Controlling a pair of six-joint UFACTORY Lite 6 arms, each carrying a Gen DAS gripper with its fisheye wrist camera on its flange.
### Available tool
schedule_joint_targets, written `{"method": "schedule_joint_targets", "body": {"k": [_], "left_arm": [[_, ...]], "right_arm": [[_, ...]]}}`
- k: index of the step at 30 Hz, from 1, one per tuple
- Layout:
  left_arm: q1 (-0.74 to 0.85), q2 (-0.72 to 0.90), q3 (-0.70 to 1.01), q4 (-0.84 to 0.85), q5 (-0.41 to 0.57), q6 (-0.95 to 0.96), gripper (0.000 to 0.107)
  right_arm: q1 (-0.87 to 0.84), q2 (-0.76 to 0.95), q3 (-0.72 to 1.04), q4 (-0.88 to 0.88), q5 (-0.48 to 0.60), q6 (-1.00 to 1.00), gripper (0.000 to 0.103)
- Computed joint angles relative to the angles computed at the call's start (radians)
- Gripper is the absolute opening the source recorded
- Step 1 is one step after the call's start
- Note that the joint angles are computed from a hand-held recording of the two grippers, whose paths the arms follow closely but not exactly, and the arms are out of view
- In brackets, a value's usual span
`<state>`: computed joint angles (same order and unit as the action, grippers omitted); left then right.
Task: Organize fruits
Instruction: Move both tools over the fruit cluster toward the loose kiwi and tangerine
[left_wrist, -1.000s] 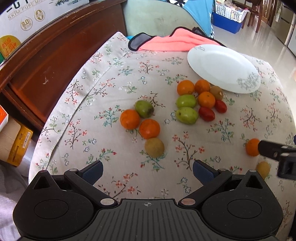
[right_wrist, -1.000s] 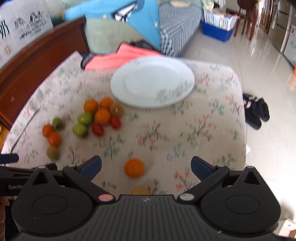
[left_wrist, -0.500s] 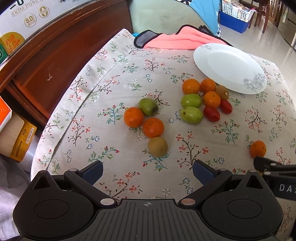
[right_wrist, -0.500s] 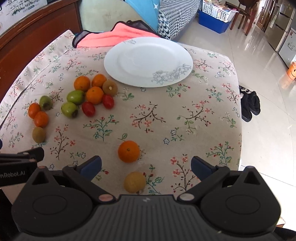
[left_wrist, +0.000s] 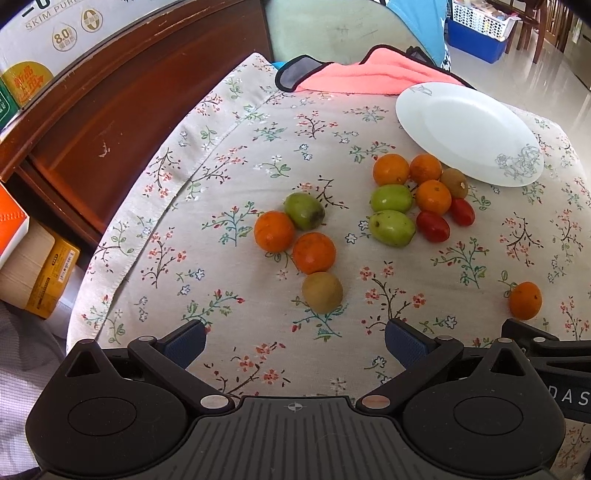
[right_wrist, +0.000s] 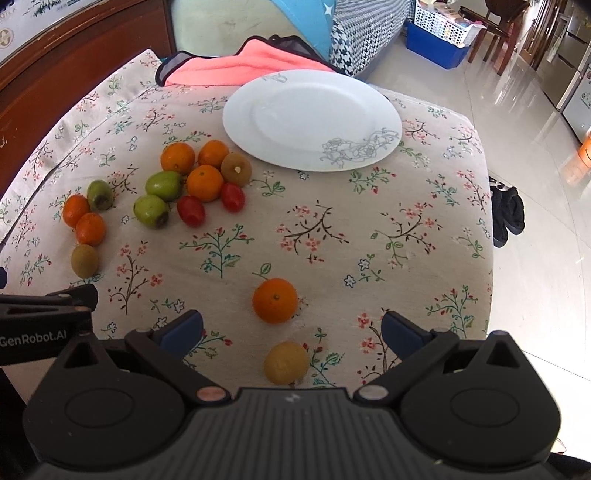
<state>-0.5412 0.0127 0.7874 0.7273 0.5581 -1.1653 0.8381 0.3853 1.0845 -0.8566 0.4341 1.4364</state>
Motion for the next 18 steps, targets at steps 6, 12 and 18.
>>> {"method": "schedule_joint_targets", "body": {"k": [6, 12, 18], "left_arm": [[-0.005, 0.006, 0.005, 0.009, 0.009, -0.008, 0.103], [-0.009, 0.004, 0.003, 0.017, 0.019, -0.013, 0.103], [-0.009, 0.004, 0.001, 0.024, 0.017, -0.019, 0.103]], "right_arm": [[0.004, 0.003, 0.003, -0.001, 0.007, 0.001, 0.102], [0.007, 0.011, 0.011, 0.002, 0.011, -0.001, 0.102], [0.011, 0.014, 0.014, 0.004, 0.016, -0.003, 0.102]]}}
